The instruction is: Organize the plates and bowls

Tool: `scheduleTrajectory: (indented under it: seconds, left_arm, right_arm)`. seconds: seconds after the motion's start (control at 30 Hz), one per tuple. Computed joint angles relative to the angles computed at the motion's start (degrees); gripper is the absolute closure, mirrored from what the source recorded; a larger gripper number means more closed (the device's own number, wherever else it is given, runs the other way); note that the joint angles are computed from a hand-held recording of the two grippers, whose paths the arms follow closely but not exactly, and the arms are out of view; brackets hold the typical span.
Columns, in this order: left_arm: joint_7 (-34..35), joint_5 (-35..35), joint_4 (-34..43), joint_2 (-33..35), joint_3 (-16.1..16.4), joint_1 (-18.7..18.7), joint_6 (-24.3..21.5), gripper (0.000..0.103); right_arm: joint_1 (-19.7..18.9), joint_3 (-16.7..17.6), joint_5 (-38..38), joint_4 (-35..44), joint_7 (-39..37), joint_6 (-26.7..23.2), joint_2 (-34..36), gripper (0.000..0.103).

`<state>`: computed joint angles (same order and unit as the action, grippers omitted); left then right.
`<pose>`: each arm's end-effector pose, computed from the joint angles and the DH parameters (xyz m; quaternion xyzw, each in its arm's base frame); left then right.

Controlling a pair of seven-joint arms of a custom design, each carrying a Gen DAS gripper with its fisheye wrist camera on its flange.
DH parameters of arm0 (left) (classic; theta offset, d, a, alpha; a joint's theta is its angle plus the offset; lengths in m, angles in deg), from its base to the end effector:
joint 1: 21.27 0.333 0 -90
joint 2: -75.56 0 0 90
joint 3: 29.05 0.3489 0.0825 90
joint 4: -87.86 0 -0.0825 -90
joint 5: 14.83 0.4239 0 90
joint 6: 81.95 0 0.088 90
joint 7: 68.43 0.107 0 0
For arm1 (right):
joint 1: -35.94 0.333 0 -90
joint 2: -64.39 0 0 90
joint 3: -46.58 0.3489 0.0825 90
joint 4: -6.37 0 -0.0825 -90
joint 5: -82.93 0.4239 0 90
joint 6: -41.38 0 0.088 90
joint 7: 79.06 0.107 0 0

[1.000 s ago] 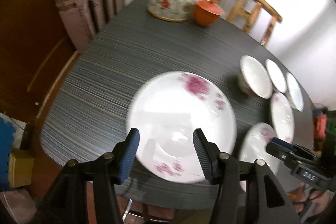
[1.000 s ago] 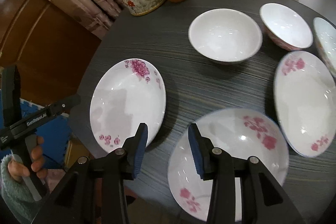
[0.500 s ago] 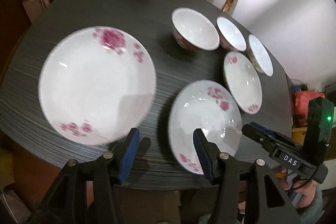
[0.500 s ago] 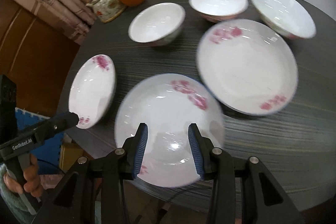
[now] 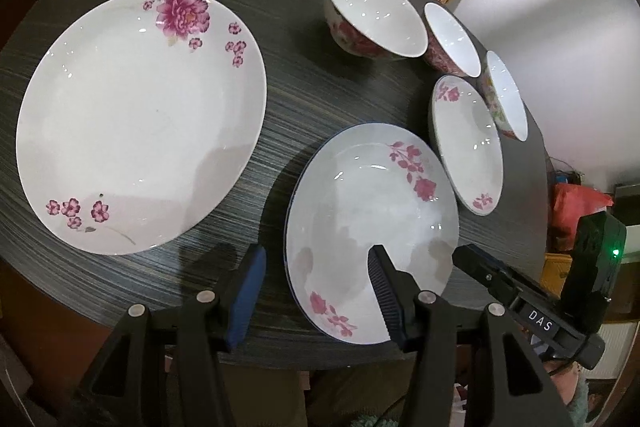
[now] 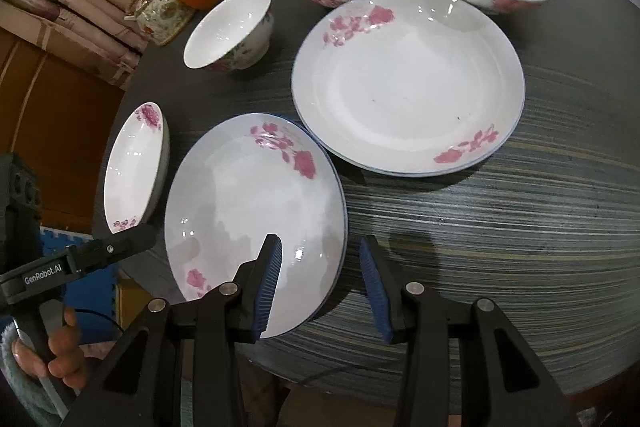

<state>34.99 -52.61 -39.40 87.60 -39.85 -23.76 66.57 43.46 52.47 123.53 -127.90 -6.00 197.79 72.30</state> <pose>0.5805 -0.1240 0.2970 0.7177 -0.6601 0.1999 0.0962 0.5497 0.1057 0.2953 -0.6572 0.7220 0.0425 0.2123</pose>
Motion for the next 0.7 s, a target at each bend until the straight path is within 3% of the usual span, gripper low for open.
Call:
scheduleTrajectory:
  seconds: [0.2,0.7]
  left_arm:
    - [-2.2,1.3,0.6,1.5,0.3,-0.1,-0.2,0.049]
    - [-3.2,3.0,0.9,2.6,-0.2,-0.3,1.7,0.049]
  right_arm:
    - [-0.7,0.3,0.6,0.7,-1.1,-0.7,1.3,0.066]
    - [-2.0,1.2,2.4,2.2,-3.0,-1.3,3.6,0.085]
